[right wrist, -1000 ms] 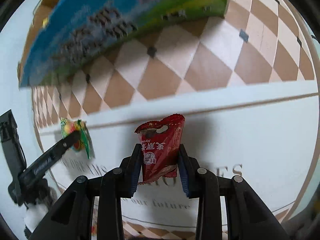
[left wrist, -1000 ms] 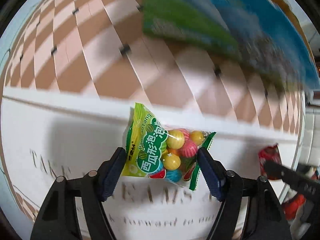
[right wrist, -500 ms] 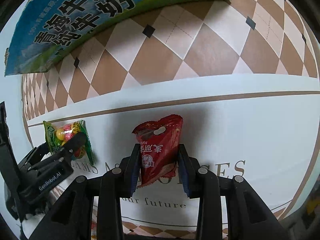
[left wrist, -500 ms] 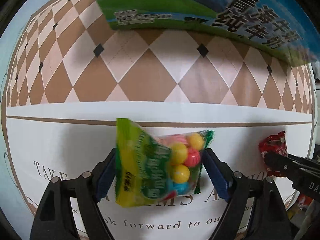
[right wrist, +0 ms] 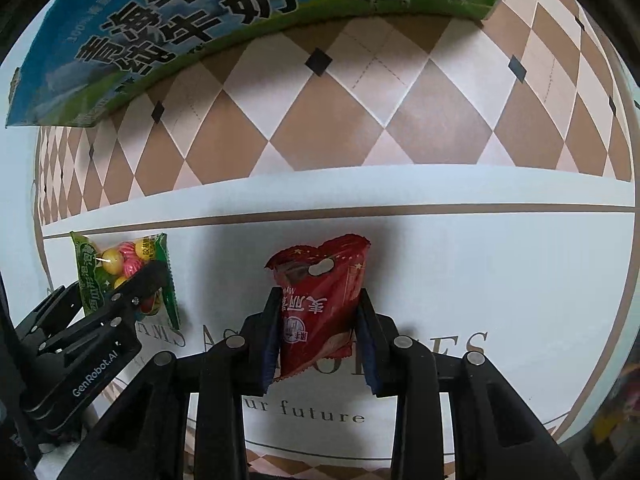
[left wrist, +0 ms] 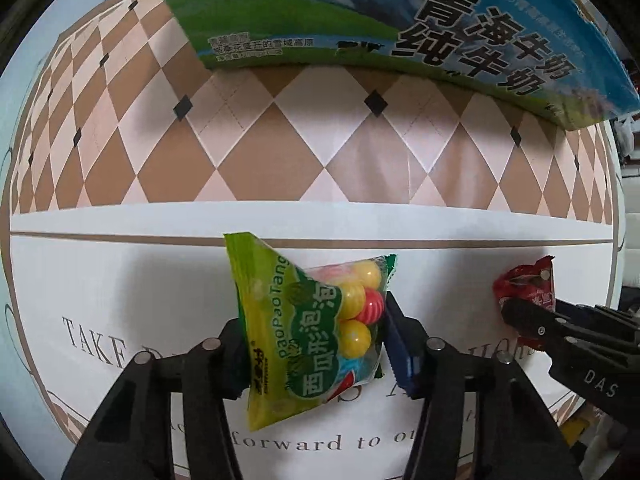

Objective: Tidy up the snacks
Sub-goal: 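Carry both packets over the box and open both tools inside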

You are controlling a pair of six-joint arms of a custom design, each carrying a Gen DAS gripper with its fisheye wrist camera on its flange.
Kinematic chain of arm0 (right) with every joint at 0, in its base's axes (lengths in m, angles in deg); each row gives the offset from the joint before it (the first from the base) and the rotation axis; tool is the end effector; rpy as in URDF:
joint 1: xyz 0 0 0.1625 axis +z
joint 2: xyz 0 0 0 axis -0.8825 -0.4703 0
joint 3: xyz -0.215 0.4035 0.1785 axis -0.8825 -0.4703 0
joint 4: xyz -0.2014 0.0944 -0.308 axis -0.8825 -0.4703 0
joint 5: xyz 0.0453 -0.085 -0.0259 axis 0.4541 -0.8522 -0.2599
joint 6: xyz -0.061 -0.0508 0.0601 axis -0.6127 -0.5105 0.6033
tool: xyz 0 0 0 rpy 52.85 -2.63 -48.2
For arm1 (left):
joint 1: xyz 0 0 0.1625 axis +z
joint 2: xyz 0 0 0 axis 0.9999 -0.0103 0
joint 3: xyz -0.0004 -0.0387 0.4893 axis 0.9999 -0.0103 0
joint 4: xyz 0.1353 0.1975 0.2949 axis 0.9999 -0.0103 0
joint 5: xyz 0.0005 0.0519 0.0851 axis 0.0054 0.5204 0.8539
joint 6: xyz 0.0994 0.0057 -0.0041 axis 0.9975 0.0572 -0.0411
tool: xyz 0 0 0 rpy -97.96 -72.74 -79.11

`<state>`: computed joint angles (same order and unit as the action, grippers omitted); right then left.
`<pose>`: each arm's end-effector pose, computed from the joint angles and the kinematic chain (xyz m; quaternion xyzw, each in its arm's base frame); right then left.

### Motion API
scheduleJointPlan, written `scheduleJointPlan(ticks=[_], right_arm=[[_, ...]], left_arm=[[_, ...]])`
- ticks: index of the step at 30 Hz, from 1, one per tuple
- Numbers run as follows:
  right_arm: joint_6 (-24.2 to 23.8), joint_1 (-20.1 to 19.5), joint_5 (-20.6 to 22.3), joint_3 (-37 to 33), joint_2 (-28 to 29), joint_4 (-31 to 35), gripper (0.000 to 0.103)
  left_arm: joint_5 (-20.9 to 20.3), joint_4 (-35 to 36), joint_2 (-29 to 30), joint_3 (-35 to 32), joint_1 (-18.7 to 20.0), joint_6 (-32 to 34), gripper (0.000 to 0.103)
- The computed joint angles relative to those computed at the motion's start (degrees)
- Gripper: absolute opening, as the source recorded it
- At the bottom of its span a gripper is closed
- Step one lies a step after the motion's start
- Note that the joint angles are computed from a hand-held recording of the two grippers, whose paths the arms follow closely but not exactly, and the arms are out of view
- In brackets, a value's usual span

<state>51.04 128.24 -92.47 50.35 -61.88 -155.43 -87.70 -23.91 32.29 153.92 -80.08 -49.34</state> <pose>-0.0973 -0.3902 0.3122 -0.0639 -0.9339 -0.1056 0.3355 -0.4407 -0.2194 0.1007 -0.0631 0.9333 -0.0302 0.3522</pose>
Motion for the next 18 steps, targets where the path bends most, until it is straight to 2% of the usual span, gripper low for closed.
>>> scheduleJointPlan(ticks=[6,10,14,18], right_arm=[[-0.47,0.91,1.82,0.57,-1.63,1.28,0.035],[-1.07,1.2,3.81,-0.31,-3.93,4.44,0.035],[-0.69,2.51,6.68,-2.6,-6.64,9.19,0.035],[-0.39,4.71,9.5,-5.98,-8.85,13.85,0.035]], left_arm=[[-1.2,-2.61,-0.36,0.02,-1.08,-2.69,0.05],[-0.87,-3.68,-0.76,-1.46,-2.43,-3.94,0.05],[1.5,-2.07,-0.75,-6.04,-3.11,-4.21,0.05],[5.65,0.15,-0.92,-10.76,-2.54,-2.33,0.05]])
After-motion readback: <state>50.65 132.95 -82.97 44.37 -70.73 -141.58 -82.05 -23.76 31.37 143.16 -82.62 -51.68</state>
